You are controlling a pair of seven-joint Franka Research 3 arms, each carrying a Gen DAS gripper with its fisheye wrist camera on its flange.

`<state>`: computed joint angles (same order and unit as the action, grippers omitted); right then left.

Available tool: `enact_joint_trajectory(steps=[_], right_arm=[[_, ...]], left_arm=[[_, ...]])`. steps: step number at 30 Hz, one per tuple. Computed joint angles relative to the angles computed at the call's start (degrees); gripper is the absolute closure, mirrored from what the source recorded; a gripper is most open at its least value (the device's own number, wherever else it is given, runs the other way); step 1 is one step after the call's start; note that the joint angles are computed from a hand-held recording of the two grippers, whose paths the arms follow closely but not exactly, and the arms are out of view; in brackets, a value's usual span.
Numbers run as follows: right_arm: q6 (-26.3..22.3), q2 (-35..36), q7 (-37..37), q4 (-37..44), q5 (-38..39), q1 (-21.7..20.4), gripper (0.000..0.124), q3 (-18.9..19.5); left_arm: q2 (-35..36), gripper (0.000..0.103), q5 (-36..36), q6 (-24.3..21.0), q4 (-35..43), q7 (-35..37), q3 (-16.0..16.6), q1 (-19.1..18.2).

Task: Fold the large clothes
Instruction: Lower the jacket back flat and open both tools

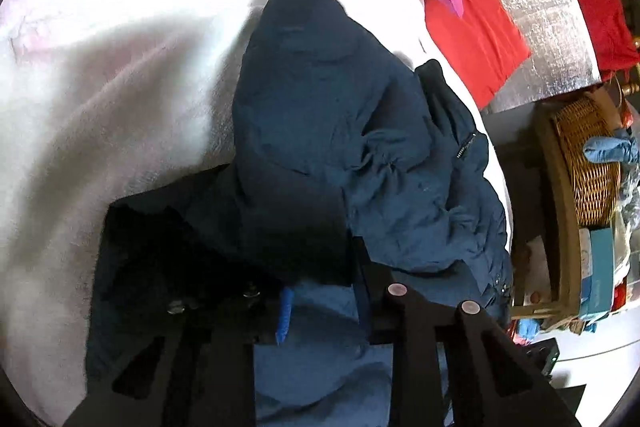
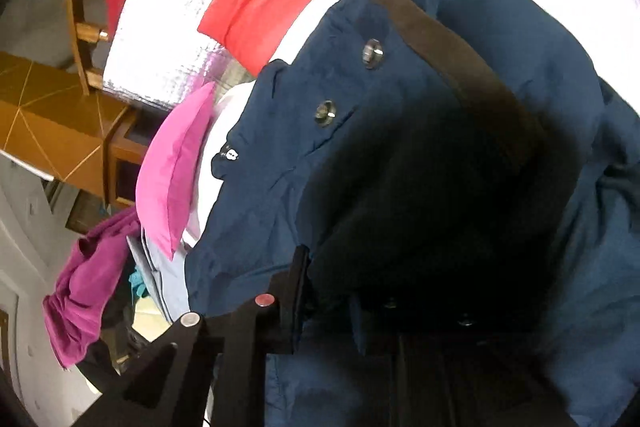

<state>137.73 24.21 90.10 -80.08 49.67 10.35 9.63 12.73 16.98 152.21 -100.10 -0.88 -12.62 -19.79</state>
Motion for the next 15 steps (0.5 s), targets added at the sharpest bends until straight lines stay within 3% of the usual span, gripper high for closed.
enact_joint_trajectory(steps=[3, 6, 10, 12, 13, 14, 15], right_arm=[[-3.01, -0.91, 0.88, -0.01, 1.39, -1.15, 0.099, 0.1], [-4.32, -4.85, -2.92, -4.04, 2.42, -2.03, 0.091, -0.21], [-4.27, -12.23, -7.67, -10.82, -3.36, -0.31, 0.091, -2.57], [-4.22, -15.86, -10.09, -14.1, -5.67, 0.32, 0.091, -3.63], [-4.15, -18.12, -11.63, -16.15, -6.31, 0.53, 0.083, -4.08], [-4.16, -19.52, -12.48, -17.39, -6.5, 0.76, 0.064, -4.52], [-3.92, -22.13, -14.25, -19.81, -6.05, 0.82, 0.056, -5.0]], left_arm=[[-1.4, 0.074, -0.66, -2.09, -0.03, 1.41, -0.58, -0.05], [-3.65, 0.071, 2.32, -8.2, 0.25, 3.99, -1.22, -1.37], [-7.99, 0.043, 8.93, -18.28, -0.42, 5.26, -2.92, -3.97], [-10.69, 0.04, 12.32, -23.86, -1.64, 5.31, -4.35, -5.46], [-13.02, 0.039, 12.6, -25.68, -3.45, 5.96, -5.03, -5.84], [-14.25, 0.038, 13.13, -27.94, -4.17, 6.44, -6.03, -6.41], [-16.29, 0.037, 12.76, -28.54, -6.26, 6.77, -6.52, -6.59]])
